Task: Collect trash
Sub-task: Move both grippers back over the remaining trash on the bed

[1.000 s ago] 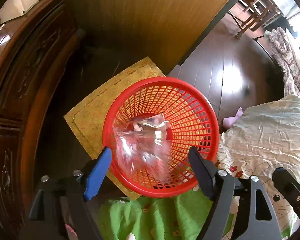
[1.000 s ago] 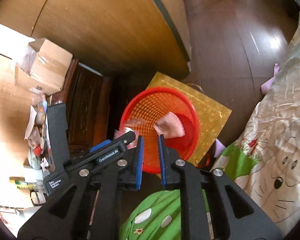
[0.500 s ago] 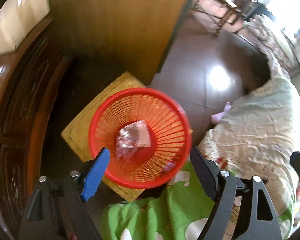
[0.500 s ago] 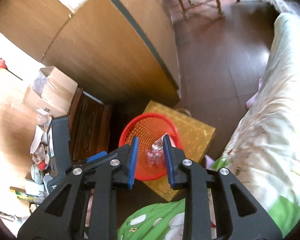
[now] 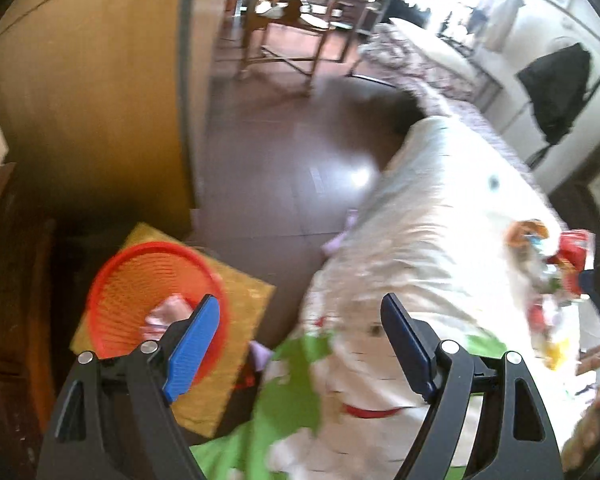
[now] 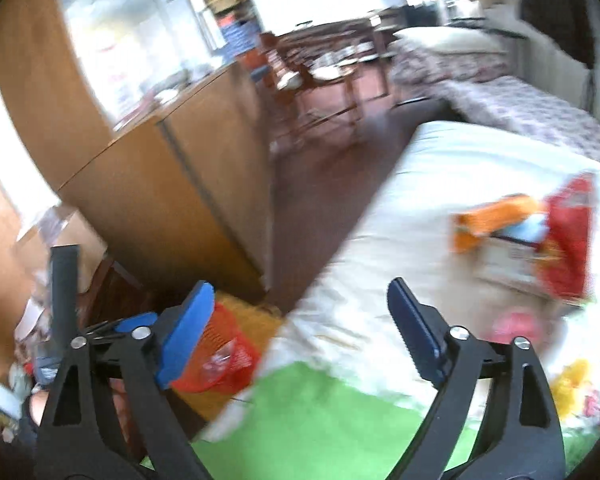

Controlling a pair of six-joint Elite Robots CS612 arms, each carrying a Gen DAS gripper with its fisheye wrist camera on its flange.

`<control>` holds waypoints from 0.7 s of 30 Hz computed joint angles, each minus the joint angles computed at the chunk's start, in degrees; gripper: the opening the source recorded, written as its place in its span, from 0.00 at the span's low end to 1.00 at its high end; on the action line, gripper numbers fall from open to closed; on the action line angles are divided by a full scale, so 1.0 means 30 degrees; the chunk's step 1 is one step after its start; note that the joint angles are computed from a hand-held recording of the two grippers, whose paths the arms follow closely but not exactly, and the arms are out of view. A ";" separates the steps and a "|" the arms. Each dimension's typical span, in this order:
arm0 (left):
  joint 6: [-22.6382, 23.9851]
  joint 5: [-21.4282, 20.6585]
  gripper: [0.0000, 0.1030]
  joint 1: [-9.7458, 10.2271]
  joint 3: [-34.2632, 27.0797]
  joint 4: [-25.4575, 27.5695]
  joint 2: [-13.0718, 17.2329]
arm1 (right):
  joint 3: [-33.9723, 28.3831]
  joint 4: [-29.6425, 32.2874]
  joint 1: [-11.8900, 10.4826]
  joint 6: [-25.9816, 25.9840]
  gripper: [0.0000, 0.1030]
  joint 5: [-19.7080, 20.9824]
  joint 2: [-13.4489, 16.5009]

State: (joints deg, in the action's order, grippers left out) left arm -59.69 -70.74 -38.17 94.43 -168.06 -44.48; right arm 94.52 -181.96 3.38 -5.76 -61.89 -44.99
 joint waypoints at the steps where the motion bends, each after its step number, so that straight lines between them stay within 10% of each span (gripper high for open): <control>1: 0.0020 -0.0204 0.80 -0.0040 -0.0243 0.0138 0.0056 | 0.0186 -0.0336 -0.0195 0.0044 0.87 -0.0234 -0.0051; 13: 0.3970 -0.0268 0.88 -0.0913 -0.3737 0.2828 0.1113 | 0.1743 -0.3323 -0.1781 0.0411 0.94 -0.2507 -0.0235; 21: 0.5958 -0.0769 0.88 -0.1335 -0.6518 0.4157 0.2403 | 0.1755 -0.3349 -0.2984 0.3133 0.94 -0.1481 -0.0067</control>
State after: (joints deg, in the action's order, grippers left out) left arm -41.81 -73.05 -42.18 74.87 -155.59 -37.27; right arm 99.79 -192.00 -5.58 3.64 -66.33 -45.19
